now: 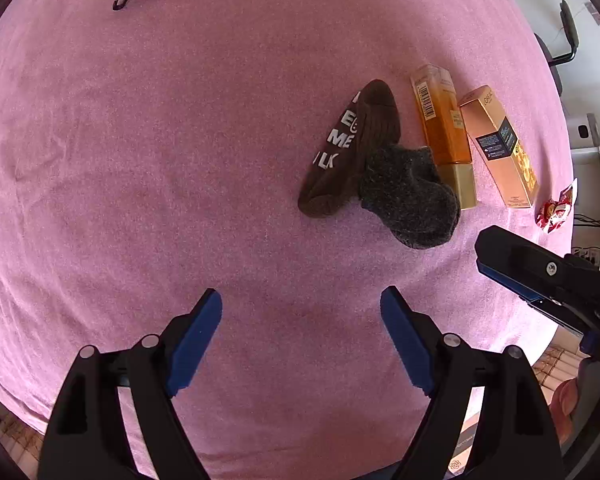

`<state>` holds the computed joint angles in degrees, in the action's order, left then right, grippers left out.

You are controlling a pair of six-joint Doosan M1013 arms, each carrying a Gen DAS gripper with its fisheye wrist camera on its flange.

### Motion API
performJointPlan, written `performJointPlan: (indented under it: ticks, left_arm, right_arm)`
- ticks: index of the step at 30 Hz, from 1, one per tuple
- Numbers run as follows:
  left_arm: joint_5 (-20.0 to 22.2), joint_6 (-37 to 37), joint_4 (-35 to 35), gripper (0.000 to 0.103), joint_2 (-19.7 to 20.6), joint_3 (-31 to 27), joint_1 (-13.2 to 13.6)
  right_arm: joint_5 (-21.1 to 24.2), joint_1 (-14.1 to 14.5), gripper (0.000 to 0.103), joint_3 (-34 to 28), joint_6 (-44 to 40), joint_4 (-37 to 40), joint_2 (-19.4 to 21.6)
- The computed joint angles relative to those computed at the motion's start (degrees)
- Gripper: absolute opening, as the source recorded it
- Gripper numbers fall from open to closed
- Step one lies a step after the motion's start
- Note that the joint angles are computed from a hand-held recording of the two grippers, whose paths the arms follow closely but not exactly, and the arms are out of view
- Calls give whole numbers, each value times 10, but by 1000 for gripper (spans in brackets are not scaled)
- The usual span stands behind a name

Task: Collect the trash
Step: 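Grasp the dark knit glove with the right tool while the left tool grasps the brown sock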

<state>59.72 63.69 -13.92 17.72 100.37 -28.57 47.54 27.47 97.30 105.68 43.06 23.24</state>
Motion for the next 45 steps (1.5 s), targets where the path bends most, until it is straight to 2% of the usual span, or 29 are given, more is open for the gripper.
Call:
performJointPlan:
  ticks: [9,11,12,13,22,28,30,36,38,41,45]
  left_arm:
    - [7,32,-11,82,17,-10,13]
    - [11,40,-11,82,22,-15,15]
    - [13,44,-11,82,25,-19,17]
    - [14,48,-13,82,29,-23,17]
    - [23,71,-25,83,66,-68,22]
    - [31,78,-25,82,99,-101,19]
    - [39,73,-25,78,111,-114,19]
    - [62,22,21,57,136,-149,9]
    - [60,26,18,36,130,-146,13]
    - [55,26,0,27,120,-138,17]
    - [44,30,-21,26,98,-117,20]
  right_arm:
    - [13,0,60,-22,23,27,37]
    - [16,-1,48,-27,20,34,43]
    - [22,-3,35,-28,13,44,44]
    - [24,-6,32,-25,1,57,44]
    - [-20,-24,30,34,-14,74,-16]
    - [-37,-36,30,61,-12,102,-34]
    - [-40,-40,30,68,-16,118,-35]
    - [-41,-42,30,75,-21,125,-39]
    - [-39,-44,30,80,-26,128,-44]
    - [-39,-41,30,80,-28,126,-47]
    - [-44,-39,30,89,-24,122,-59]
